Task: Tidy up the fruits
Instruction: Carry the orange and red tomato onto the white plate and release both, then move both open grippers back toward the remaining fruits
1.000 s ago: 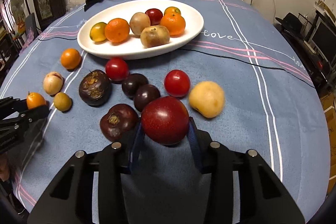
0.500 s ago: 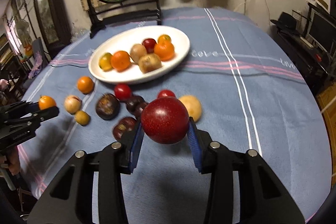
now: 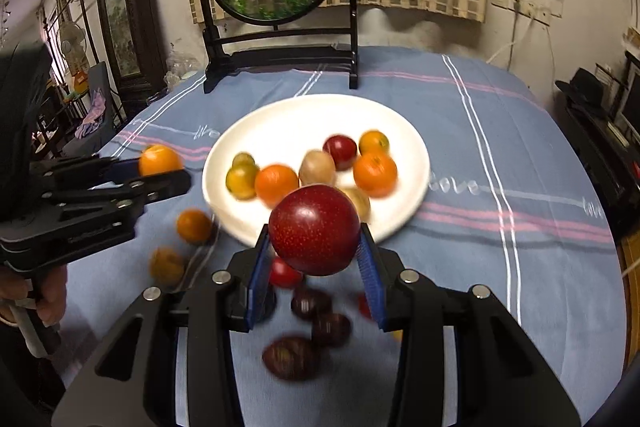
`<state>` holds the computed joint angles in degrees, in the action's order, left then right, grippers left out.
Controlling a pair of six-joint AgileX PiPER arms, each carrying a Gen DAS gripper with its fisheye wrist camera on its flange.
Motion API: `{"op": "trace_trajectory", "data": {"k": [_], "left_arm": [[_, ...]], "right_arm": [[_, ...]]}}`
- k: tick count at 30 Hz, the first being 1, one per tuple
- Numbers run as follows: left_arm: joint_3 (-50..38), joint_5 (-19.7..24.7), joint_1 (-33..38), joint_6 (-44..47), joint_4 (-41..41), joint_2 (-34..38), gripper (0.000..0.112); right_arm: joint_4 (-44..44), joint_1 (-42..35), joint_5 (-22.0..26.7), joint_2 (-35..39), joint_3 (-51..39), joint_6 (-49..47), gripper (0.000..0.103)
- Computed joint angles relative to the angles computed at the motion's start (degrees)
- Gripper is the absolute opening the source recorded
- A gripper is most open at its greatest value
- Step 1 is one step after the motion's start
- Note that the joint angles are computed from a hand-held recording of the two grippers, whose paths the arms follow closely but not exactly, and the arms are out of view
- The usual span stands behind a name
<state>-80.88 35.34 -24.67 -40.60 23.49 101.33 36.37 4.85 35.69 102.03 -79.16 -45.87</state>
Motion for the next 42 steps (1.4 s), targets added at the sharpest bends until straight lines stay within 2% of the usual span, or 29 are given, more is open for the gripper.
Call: {"op": "trace_trajectory", "data": {"k": [3,7,11,14,15,16,19,25,28,33,35,37,42], "left_arm": [[-9.2,3.2,1.9,2.3,-2.4,7.0,0.036],[-18.2,7.8,3.5,3.9,-4.5,14.5,0.036],[-20.1,8.2,4.8,3.8,-5.6,17.4,0.036],[-22.0,9.0,5.2,4.5,-5.7,18.8,0.037],[-22.2,8.5,5.4,4.3,-5.6,19.0,0.041],[-22.0,7.9,5.4,3.5,-4.6,18.7,0.052],[-19.4,6.2,4.1,-3.1,3.1,16.7,0.069],[-12.3,3.6,2.9,-6.0,6.4,10.7,0.073],[-7.1,2.9,1.3,-9.1,10.1,7.0,0.083],[2.5,0.0,-0.6,-14.3,14.0,0.7,0.084],[4.9,0.6,-1.7,-15.8,15.4,-0.9,0.084],[7.0,1.1,-2.8,-17.6,16.9,-2.1,0.084],[12.8,2.3,-6.7,-22.7,21.2,-5.5,0.084]], "right_arm": [[-8.6,2.9,-0.7,5.1,-6.8,9.5,0.042],[-13.6,4.3,2.3,11.8,-15.5,15.9,0.042],[-19.3,5.5,3.7,16.8,-21.9,22.4,0.042],[-20.7,5.5,7.1,21.1,-28.2,25.9,0.042],[-21.2,5.5,7.6,22.0,-29.5,26.9,0.042],[-20.9,5.4,7.7,22.6,-30.3,27.4,0.044],[-18.2,4.7,5.2,21.1,-27.8,26.6,0.051],[-13.1,2.7,3.1,15.6,-20.7,21.3,0.051],[-9.2,1.0,1.8,11.5,-14.9,16.6,0.051],[-2.5,-2.6,-0.4,4.3,-3.8,8.2,0.052],[-0.8,-3.8,-1.8,1.5,0.4,6.1,0.066],[2.1,-5.2,-4.0,-1.9,6.0,2.3,0.066],[7.2,-8.3,-5.0,-7.5,14.4,-5.7,0.066]]}}
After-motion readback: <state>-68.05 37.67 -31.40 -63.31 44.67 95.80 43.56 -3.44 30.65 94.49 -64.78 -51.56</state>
